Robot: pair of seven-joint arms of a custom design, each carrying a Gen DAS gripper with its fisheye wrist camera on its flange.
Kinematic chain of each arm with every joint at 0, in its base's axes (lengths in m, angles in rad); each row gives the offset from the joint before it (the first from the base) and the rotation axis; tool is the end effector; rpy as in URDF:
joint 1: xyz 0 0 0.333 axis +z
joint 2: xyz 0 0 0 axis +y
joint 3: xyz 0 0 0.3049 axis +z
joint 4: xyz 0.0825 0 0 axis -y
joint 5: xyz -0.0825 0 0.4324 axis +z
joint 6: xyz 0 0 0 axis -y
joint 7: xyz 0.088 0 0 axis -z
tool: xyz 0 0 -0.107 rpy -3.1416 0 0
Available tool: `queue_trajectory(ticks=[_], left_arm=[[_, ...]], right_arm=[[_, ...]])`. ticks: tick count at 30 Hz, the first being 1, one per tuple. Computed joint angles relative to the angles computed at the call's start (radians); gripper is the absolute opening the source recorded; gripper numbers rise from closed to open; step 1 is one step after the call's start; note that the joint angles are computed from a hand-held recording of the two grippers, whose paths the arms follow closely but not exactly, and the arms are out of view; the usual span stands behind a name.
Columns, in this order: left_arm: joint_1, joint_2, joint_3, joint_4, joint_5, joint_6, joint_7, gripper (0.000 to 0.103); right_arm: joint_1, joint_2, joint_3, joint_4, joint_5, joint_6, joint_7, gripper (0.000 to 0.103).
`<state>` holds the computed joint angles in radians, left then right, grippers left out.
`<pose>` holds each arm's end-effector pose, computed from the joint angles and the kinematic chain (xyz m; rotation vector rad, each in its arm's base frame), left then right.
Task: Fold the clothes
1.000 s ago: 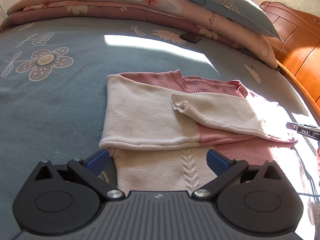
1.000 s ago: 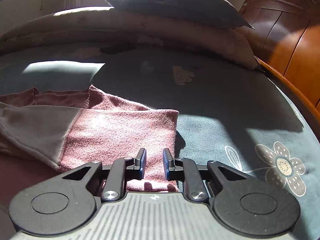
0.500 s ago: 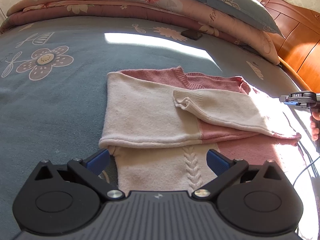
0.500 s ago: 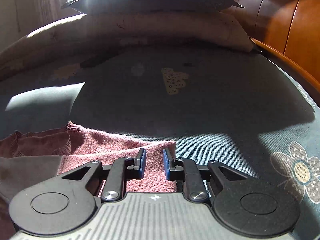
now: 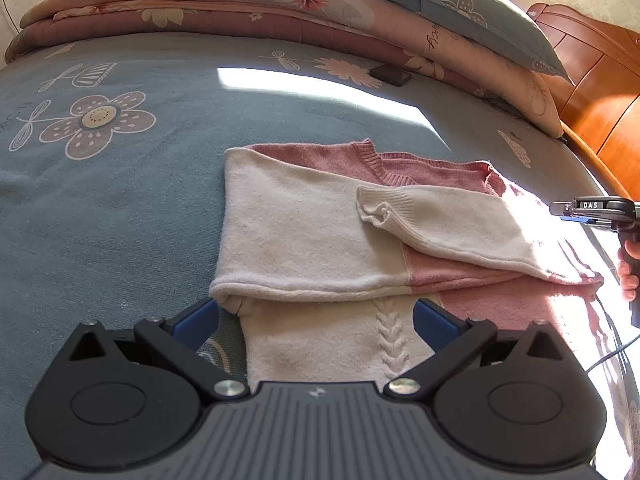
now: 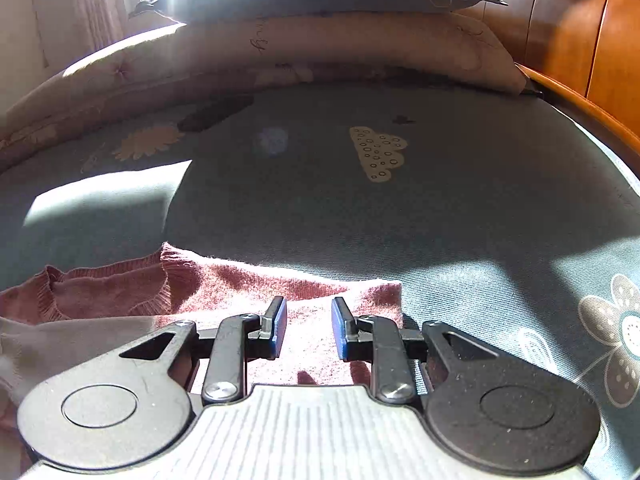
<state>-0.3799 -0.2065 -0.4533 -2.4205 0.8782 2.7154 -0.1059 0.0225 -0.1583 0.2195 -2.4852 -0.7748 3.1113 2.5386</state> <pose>0.3401 -0.4151 0.3795 -1.9502 1.7695 -0.8891 0.4966 0.1837 0.3753 -1.7673 1.6784 -0.6042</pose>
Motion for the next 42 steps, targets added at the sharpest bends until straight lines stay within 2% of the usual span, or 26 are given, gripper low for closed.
queue_trajectory(ticks=[1,3,4,5,6,7,9,13,14,17,19,20,22,25,26,28,31,32,35,38,42], left_arm=[[0.000,-0.004,0.000,-0.001,0.002,0.001,-0.002,0.102],[0.002,-0.017,-0.001,-0.008,0.006,0.006,-0.008,0.102],[0.004,-0.024,-0.002,-0.013,0.008,0.009,-0.012,0.102],[0.007,-0.032,-0.003,-0.018,0.009,0.012,-0.016,0.102],[0.013,-0.044,-0.004,-0.027,0.012,0.019,-0.027,0.102],[0.019,-0.056,-0.006,-0.036,0.014,0.025,-0.037,0.102],[0.032,-0.081,-0.011,-0.056,0.012,0.036,-0.054,0.102],[0.063,-0.138,-0.025,-0.100,-0.003,0.057,-0.087,0.102],[0.073,-0.155,-0.030,-0.113,-0.007,0.064,-0.097,0.102],[0.103,-0.203,-0.048,-0.147,-0.024,0.081,-0.120,0.102],[0.119,-0.225,-0.061,-0.162,-0.044,0.082,-0.125,0.102],[0.127,-0.235,-0.068,-0.169,-0.053,0.083,-0.128,0.102],[0.141,-0.247,-0.081,-0.176,-0.065,0.090,-0.123,0.102],[0.159,-0.256,-0.099,-0.179,-0.080,0.092,-0.110,0.102],[0.163,-0.258,-0.104,-0.179,-0.084,0.092,-0.105,0.102],[0.170,-0.261,-0.110,-0.181,-0.093,0.095,-0.098,0.102],[0.176,-0.271,-0.115,-0.189,-0.110,0.096,-0.093,0.102],[0.179,-0.277,-0.118,-0.193,-0.115,0.097,-0.094,0.102],[0.192,-0.292,-0.129,-0.204,-0.126,0.108,-0.101,0.102],[0.199,-0.290,-0.140,-0.198,-0.134,0.108,-0.089,0.102],[0.211,-0.292,-0.153,-0.196,-0.132,0.122,-0.084,0.102]], right_arm=[[0.029,-0.013,-0.006,-0.013,0.022,-0.005,-0.035,0.028],[0.014,-0.028,0.044,-0.022,-0.030,-0.015,-0.014,0.028],[-0.033,-0.032,0.105,-0.013,-0.127,-0.025,0.064,0.028],[-0.083,-0.036,0.175,0.007,-0.280,-0.046,0.183,0.028],[-0.108,-0.036,0.230,0.029,-0.428,-0.083,0.288,0.028],[-0.105,-0.034,0.264,0.045,-0.529,-0.134,0.352,0.029],[-0.063,-0.013,0.303,0.064,-0.620,-0.243,0.367,0.033],[0.037,0.063,0.351,0.113,-0.701,-0.433,0.347,0.032],[0.060,0.077,0.353,0.127,-0.706,-0.453,0.327,0.032],[0.095,0.092,0.307,0.162,-0.677,-0.341,0.261,0.034],[0.114,0.108,0.277,0.198,-0.703,-0.292,0.284,0.043],[0.129,0.121,0.271,0.218,-0.722,-0.320,0.304,0.049],[0.159,0.173,0.256,0.274,-0.745,-0.375,0.336,0.049],[0.213,0.270,0.234,0.358,-0.706,-0.451,0.327,0.049],[0.230,0.296,0.228,0.377,-0.682,-0.453,0.308,0.049],[0.262,0.321,0.213,0.392,-0.696,-0.406,0.314,0.042],[0.280,0.306,0.175,0.385,-0.749,-0.240,0.332,0.043],[0.288,0.292,0.161,0.377,-0.751,-0.225,0.350,0.044],[0.330,0.233,0.125,0.338,-0.785,-0.292,0.430,0.046],[0.374,0.213,0.095,0.308,-0.753,-0.366,0.402,0.046],[0.431,0.254,0.059,0.322,-0.715,-0.323,0.355,0.043]])
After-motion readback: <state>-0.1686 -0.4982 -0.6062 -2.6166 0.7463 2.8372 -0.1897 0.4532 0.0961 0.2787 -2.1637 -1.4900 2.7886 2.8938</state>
